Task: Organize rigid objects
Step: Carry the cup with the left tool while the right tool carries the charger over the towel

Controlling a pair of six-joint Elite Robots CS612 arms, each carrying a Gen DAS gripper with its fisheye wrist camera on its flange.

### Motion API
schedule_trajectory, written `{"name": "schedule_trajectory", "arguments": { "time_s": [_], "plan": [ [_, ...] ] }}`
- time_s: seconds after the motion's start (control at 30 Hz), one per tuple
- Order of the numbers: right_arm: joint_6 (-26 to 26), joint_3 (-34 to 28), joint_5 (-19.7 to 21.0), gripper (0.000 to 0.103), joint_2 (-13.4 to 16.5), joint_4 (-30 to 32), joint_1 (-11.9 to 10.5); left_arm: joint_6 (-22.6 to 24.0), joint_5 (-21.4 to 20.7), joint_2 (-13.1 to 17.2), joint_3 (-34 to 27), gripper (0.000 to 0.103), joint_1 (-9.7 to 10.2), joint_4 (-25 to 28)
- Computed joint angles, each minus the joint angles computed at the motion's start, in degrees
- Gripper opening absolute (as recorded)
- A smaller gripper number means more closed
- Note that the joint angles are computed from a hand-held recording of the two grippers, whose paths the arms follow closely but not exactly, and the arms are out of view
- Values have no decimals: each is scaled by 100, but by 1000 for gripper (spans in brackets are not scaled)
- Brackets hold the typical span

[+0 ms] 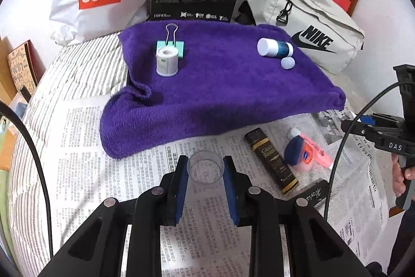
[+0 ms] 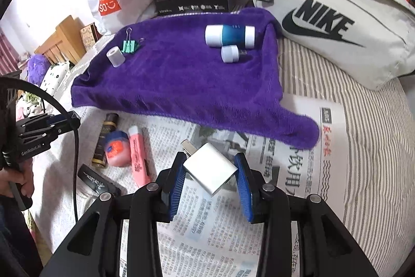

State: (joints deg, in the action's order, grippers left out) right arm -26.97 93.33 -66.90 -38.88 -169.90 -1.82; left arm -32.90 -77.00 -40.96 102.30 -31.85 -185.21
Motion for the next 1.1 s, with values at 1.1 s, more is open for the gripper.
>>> {"name": "schedule_trajectory", "arguments": {
  "time_s": [1.1],
  "plan": [
    [184, -1273, -289, 38, 537, 397, 266, 575, -181, 223, -899, 26, 432, 568]
  ]
}}
